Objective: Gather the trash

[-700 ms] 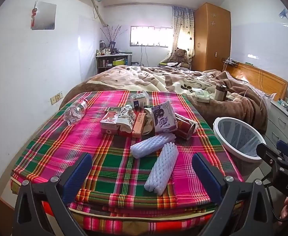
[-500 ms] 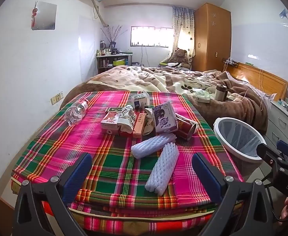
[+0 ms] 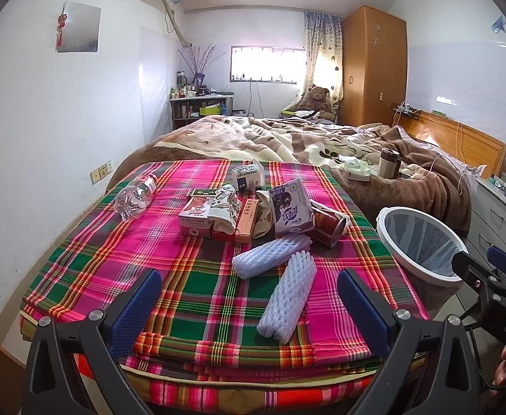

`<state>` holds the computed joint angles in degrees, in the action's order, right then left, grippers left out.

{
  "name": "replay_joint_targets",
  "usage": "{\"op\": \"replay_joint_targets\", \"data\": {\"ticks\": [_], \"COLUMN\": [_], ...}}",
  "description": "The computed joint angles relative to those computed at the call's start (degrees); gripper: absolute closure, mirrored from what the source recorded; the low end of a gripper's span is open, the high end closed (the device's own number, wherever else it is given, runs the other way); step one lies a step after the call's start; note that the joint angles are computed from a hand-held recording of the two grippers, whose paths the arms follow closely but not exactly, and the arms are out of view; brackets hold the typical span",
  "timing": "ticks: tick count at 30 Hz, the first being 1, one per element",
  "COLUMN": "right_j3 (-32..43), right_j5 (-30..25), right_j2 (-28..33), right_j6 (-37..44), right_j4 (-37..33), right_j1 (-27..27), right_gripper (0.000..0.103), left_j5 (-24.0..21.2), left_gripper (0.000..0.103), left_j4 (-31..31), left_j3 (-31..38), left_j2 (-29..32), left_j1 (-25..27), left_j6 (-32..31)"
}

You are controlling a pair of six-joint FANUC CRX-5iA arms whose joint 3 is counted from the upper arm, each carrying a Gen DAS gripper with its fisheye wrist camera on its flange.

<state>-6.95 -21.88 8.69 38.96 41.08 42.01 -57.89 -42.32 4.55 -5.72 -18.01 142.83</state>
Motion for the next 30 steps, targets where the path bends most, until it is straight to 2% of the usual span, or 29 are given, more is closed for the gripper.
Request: {"op": "replay_joint_targets", "data": {"ticks": [30], "right_j3": [1.2], "right_j5": [-0.3], "right_j2": [1.0], "right_j6": [0.7], "right_j4": [-0.1], "right_j1": [0.0], "right_gripper": [0.016], "left_j5": [0.3], "left_gripper": [0.000], "left_j4": [0.4], "left_j3": [-0.1], "left_j2": [0.5], "left_j1": [0.3], "left_j6": [0.1]}}
